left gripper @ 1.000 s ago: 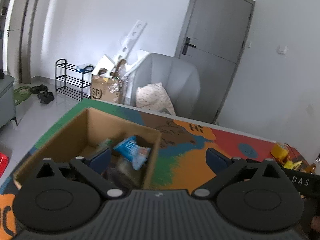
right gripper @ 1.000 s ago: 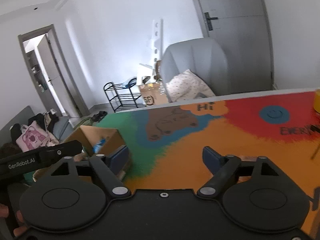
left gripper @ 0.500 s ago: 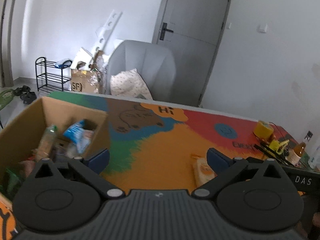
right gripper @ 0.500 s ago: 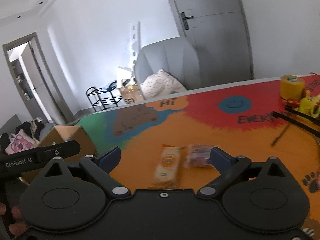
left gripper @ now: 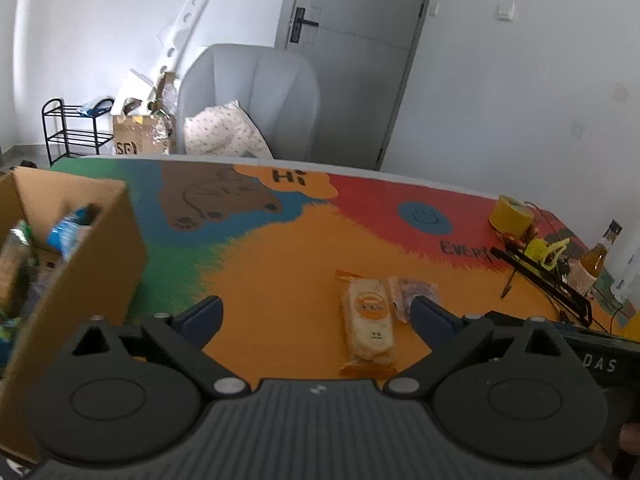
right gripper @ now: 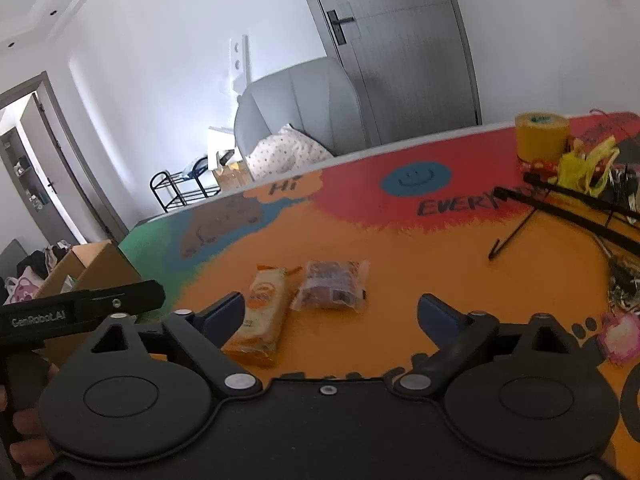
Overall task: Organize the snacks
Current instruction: 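Move both open grippers back over the last two snack packs on the table, then grasp the white rice cake pack with the left gripper while the right grasps the clear brown pack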
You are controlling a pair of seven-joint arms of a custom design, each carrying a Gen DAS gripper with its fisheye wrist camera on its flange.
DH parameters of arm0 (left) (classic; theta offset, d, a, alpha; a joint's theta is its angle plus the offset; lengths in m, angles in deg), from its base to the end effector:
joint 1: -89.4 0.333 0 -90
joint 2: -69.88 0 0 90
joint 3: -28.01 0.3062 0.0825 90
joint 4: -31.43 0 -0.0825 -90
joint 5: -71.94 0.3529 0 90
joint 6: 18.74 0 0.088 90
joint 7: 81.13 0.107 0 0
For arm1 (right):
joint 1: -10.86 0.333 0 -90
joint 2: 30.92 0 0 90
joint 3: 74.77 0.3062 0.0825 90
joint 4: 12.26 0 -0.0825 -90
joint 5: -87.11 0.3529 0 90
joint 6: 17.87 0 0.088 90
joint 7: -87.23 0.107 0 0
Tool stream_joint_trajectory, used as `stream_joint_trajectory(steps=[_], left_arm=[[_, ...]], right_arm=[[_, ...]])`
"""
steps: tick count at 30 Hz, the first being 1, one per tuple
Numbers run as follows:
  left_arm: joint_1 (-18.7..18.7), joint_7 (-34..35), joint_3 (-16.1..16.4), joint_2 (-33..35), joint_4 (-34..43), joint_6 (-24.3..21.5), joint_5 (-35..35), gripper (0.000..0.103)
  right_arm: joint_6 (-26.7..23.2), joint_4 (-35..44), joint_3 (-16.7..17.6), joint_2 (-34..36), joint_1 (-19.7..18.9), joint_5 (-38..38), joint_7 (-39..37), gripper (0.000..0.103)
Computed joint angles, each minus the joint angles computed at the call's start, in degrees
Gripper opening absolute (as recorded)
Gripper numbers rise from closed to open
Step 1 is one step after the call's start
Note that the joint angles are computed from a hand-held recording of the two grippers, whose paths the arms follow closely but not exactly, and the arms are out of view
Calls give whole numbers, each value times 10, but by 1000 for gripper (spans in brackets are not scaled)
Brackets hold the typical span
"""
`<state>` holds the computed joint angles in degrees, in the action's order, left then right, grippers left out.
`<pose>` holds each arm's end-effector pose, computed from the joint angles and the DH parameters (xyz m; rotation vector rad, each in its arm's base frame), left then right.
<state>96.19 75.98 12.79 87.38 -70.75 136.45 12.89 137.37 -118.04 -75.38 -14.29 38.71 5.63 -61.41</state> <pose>0.6418 -0.0477 0.4502 -1.3670 2.1775 -1.2130 0.5393 0.3173 0.4157 -1.1788 1.8829 -0.6869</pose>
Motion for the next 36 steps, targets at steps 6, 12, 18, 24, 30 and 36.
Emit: stream_joint_trajectory(steps=[6,12,18,24,30,36], left_arm=[[-13,-23,-4,24,16,-3,32,92],[-22,-75,-12,61,50,-12,95,82],[-29,-133,-18,101,84,-30,164,68],[-22,-132,-35,120,93,-9,208,45],[-20,-186,-26,138,120,3,252,33],[-6,-213,-29,153,146,3,281,33]], right_arm=[[19,4,-7,13,-9,9,3,85],[33,12,-18,26,-11,23,-7,82],[41,19,-28,37,-14,52,-29,81],[61,44,-42,62,-11,77,-54,81],[92,98,-61,107,-3,129,-112,81],[102,149,-76,148,10,199,-184,82]])
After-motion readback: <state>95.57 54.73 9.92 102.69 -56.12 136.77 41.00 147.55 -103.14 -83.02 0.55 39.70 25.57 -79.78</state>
